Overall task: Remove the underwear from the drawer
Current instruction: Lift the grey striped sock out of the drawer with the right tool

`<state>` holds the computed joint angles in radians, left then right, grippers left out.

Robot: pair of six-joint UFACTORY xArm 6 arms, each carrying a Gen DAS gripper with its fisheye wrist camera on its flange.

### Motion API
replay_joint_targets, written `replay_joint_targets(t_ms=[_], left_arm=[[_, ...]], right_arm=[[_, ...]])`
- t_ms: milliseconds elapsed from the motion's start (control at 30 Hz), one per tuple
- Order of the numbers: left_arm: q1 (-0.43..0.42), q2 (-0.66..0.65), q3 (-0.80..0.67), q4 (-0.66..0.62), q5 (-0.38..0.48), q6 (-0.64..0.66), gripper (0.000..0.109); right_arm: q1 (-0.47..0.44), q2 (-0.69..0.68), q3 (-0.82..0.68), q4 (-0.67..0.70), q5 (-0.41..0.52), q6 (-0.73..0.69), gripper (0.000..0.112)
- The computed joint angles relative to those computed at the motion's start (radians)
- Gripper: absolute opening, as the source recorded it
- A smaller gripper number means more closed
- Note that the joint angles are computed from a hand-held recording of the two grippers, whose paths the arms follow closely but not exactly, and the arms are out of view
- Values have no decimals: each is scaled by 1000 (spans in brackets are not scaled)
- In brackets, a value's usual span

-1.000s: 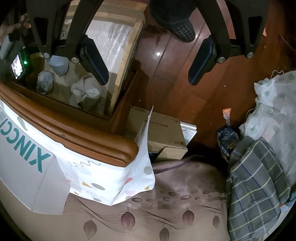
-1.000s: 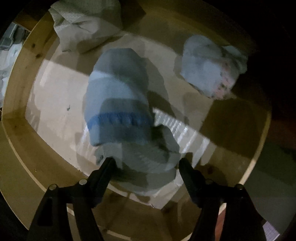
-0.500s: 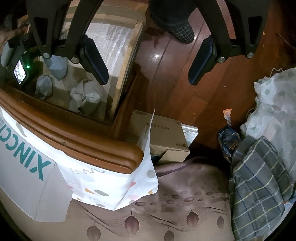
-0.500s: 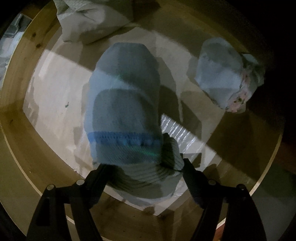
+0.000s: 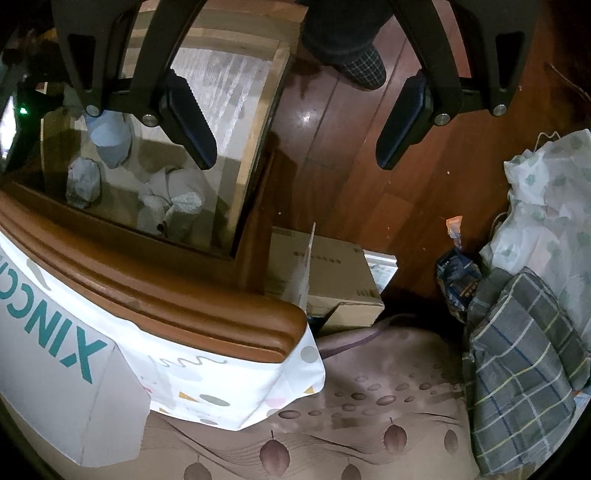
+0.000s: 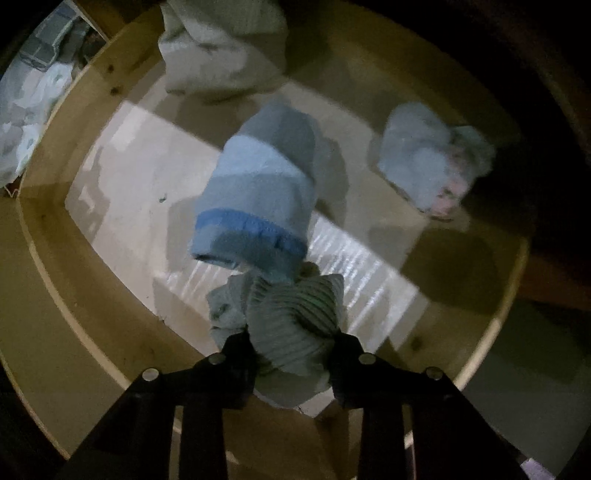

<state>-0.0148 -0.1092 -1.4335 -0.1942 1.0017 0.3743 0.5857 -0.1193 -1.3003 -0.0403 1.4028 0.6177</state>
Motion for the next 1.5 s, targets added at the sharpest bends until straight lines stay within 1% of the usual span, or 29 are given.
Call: replay_joint_targets(t_ms=[100, 233, 300, 367, 400, 467, 600, 633, 667, 767, 967, 1033, 1100, 1267, 1400, 1500], left_arm=[[-7, -2, 4, 7, -1, 6, 86], [-13, -2, 4, 0, 18, 10, 86], [-22, -12, 20, 24, -2, 7, 86], [-38, -30, 49, 65, -38, 6, 86], [-41, -32, 52, 70, -41, 8, 86], [-45, -40, 61, 73, -41, 11, 86], [-46, -45, 60, 48, -28, 14, 86], [-49, -45, 59, 46, -26, 15, 86], [-53, -46, 58, 44, -21, 17, 86], [-69, -52, 58, 25, 4, 17, 86], [-145, -85, 91, 47, 31, 20, 86], [-175, -86, 89, 46, 50, -2, 86], [-203, -87, 91, 45, 64, -21, 86], [-283, -78, 89, 65, 98, -85, 86], [-328, -73, 100, 82, 99, -137, 86], [-354, -77, 118, 94, 93, -137, 86]], right_arm=[[34, -66, 32, -53, -19, 92, 31], [85, -129, 53, -166, -34, 221, 31], [117, -163, 67, -231, -34, 300, 31], [141, -215, 105, -301, -21, 363, 31], [151, -237, 116, -327, -13, 390, 31], [178, -273, 134, -375, -7, 460, 31], [221, -308, 140, -493, 35, 551, 31], [219, -301, 144, -508, 23, 569, 31], [227, -310, 143, -523, 32, 590, 31], [275, -357, 154, -591, 98, 660, 31], [320, -431, 181, -647, 190, 772, 31], [335, -450, 188, -669, 221, 809, 31], [356, -459, 183, -704, 276, 831, 31], [402, -475, 172, -769, 371, 872, 31], [427, -510, 185, -803, 416, 917, 31], [453, -536, 192, -834, 468, 950, 31]])
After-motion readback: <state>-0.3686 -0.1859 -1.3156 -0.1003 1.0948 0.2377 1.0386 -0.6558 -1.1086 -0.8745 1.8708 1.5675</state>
